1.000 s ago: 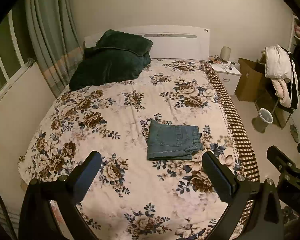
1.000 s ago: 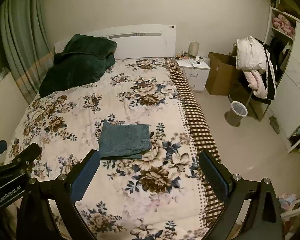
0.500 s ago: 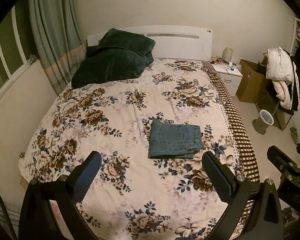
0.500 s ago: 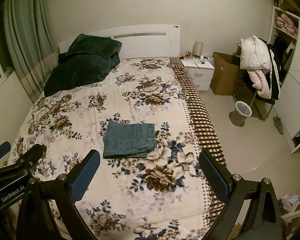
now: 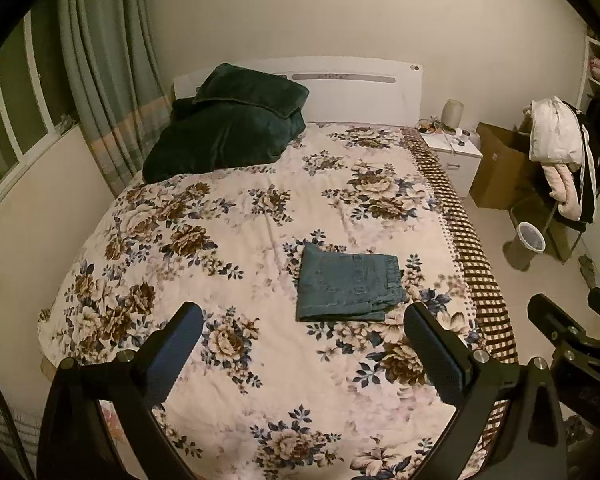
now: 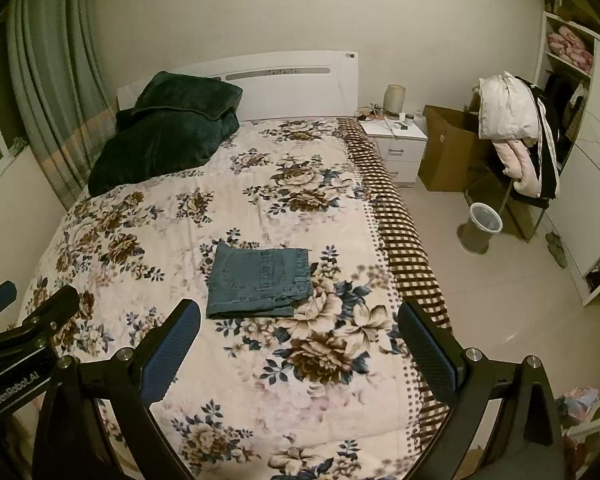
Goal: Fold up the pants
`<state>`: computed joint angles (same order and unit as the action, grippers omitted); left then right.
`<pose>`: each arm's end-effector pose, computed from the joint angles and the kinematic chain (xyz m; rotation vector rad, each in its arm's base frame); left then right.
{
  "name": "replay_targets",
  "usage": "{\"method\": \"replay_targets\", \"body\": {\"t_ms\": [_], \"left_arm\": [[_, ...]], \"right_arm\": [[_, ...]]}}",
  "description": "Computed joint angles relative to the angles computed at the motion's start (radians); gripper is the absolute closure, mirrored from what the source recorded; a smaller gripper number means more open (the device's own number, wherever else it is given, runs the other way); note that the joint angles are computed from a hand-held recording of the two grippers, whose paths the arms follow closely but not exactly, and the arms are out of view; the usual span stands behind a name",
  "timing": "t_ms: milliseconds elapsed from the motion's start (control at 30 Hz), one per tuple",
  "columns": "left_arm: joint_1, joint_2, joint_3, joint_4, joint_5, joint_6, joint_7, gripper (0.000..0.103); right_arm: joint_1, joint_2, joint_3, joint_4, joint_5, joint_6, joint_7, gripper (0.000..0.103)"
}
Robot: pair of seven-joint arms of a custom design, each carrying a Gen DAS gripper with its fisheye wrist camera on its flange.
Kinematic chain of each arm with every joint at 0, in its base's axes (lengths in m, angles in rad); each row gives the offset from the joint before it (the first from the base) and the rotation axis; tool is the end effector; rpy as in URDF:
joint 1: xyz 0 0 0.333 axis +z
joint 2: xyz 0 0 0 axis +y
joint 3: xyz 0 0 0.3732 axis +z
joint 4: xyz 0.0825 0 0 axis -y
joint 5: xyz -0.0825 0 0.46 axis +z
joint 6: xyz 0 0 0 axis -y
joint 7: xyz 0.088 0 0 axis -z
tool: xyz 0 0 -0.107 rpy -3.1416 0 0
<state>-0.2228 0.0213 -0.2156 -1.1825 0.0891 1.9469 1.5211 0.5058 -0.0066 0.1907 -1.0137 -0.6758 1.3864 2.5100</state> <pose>0.5714 -0.2583 0.9277 -1.4335 2.1329 -0.7983 0.4562 0.2837 0.9780 -1.3383 2.2625 -0.8532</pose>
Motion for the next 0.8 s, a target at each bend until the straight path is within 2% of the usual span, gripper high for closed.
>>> {"method": "replay_targets", "body": {"t_ms": [800], "left_arm": [[-0.005, -0.011, -0.003, -0.006, 0.005, 0.008, -0.012, 0.0]], "right_arm": [[0.021, 0.017, -0.001, 0.039, -0.018, -0.036, 0.01, 0.002]]}}
